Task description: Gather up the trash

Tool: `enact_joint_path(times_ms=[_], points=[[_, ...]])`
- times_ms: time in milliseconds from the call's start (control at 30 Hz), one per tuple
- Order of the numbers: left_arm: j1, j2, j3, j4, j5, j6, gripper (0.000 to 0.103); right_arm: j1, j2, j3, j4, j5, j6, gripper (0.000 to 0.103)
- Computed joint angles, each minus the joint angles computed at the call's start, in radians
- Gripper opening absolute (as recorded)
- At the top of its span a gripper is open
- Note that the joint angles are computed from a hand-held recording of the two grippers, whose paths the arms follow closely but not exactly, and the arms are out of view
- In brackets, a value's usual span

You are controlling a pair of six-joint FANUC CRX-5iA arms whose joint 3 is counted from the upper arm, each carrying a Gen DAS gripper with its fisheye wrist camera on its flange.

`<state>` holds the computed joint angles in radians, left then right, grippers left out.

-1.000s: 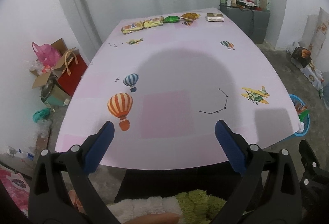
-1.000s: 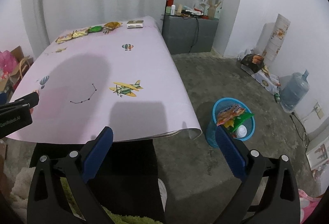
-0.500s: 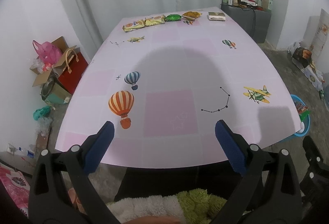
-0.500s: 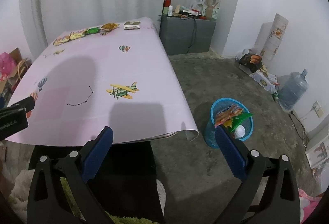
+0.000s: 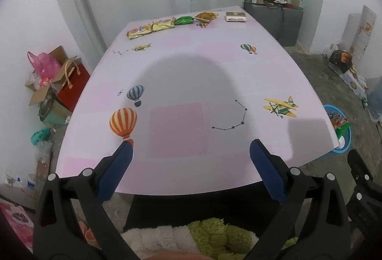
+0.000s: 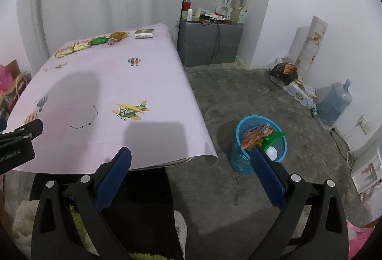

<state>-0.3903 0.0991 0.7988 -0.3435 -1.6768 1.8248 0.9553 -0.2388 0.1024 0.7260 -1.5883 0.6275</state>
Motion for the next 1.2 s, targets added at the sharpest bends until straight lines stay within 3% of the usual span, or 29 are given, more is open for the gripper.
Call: enact_joint_path(times_ms=[1200], points=[[-0.001,0.005,0.007,-0.007,-0.002,0.006,0.094,-0.025,-0.005,0.002,-0.003,0.002,0.020,0.097]])
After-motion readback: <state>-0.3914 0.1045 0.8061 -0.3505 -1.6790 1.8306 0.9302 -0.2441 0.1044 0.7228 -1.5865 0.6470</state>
